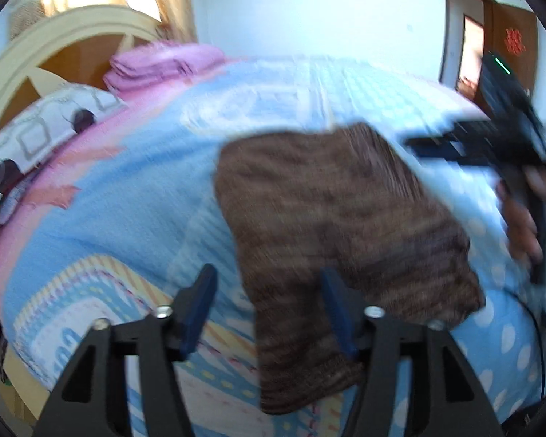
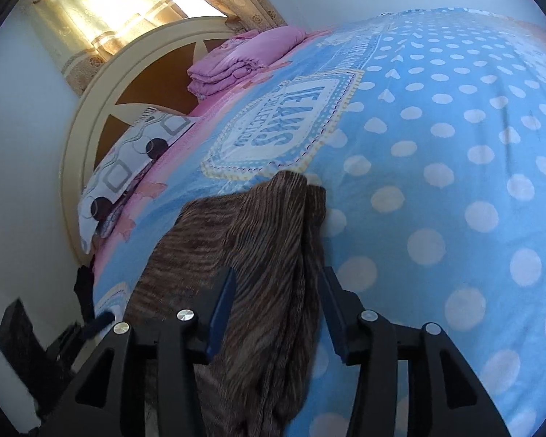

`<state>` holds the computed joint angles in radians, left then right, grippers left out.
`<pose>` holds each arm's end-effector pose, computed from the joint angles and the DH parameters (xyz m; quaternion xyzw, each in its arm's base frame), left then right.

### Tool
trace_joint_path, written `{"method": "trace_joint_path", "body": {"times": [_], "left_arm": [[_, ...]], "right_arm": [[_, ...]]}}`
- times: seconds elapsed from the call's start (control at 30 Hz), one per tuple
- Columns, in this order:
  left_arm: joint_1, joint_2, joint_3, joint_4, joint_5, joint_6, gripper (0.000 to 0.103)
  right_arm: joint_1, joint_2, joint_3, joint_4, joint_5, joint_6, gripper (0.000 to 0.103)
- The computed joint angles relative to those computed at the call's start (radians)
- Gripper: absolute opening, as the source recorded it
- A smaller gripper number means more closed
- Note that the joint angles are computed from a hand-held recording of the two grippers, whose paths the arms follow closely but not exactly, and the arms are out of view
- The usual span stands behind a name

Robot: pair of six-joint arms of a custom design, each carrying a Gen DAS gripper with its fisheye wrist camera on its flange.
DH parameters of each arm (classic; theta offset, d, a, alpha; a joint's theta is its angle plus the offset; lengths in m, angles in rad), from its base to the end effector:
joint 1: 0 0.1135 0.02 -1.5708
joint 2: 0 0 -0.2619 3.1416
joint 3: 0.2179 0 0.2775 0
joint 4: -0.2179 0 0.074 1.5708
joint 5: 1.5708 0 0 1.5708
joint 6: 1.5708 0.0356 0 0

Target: Fold small clothes

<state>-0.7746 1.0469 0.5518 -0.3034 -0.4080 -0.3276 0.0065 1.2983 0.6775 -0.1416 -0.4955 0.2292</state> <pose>0.1745 -0.1510 0.1879 0.1267 0.9015 -0.0332 0.4125 0.2808 0.0188 0.1842 0.0032 0.8965 0.2687 0.3521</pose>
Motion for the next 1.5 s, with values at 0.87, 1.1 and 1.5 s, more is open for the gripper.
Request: {"method": "trace_joint_path", "body": {"times": [0.87, 1.1, 1.5], "left_arm": [[0.056, 0.263, 0.045, 0.17, -0.159, -0.037, 0.103], [-0.021, 0.004, 0.005, -0.039, -0.176, -0.039, 0.103], [-0.191, -0.267, 0.014, -0.228, -0.275, -0.099, 0.103]], "right_arm": [[0.074, -0.213, -0.257, -0.037, 0.126, 0.047, 0.025], [0.193, -0.594, -0.334, -0.232, 0.32, 0.169, 0.046], [0.795, -1.098, -0.243, -0.681, 1.007, 0.346, 0.061]]}}
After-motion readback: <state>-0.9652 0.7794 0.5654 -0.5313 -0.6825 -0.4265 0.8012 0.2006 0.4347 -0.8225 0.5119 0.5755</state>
